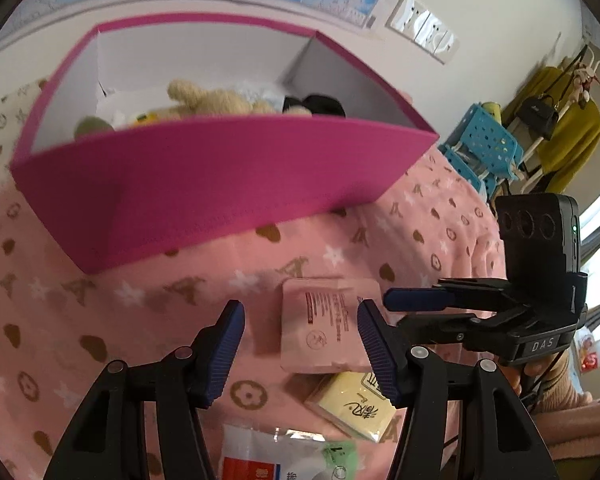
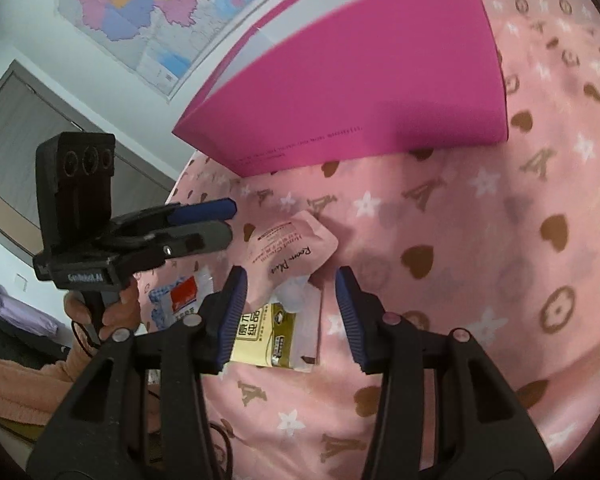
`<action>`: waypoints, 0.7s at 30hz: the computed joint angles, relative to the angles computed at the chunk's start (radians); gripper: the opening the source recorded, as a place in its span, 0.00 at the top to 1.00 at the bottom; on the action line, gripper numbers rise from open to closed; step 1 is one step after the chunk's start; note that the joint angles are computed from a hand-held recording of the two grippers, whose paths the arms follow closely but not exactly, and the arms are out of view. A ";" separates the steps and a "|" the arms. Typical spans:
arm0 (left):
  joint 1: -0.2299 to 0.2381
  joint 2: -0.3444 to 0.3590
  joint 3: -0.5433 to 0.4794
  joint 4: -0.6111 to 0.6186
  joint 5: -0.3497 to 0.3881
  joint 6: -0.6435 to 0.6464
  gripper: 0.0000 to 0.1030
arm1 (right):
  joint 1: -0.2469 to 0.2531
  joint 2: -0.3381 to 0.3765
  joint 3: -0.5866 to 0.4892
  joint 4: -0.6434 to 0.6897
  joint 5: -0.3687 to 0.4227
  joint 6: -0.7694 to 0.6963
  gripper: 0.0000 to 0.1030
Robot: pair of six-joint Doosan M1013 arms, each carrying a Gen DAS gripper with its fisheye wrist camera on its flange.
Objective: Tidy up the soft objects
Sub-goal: 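Grasp the pink hand cream sachet with the right tool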
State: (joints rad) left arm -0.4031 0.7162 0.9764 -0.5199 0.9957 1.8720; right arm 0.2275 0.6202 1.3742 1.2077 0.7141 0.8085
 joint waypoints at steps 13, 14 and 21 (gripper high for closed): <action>-0.006 0.027 -0.025 -0.014 0.074 0.004 0.44 | 0.003 0.017 -0.009 0.025 0.003 -0.012 0.66; -0.005 0.028 -0.027 -0.021 0.077 0.005 0.45 | 0.003 0.016 -0.008 0.028 0.001 -0.018 0.70; 0.005 0.033 -0.029 -0.083 0.096 0.025 0.50 | 0.009 0.004 0.003 0.023 -0.027 -0.044 0.81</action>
State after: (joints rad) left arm -0.3985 0.7489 0.9471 -0.6025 1.0921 1.8965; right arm 0.2362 0.6240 1.3768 1.2309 0.6875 0.7642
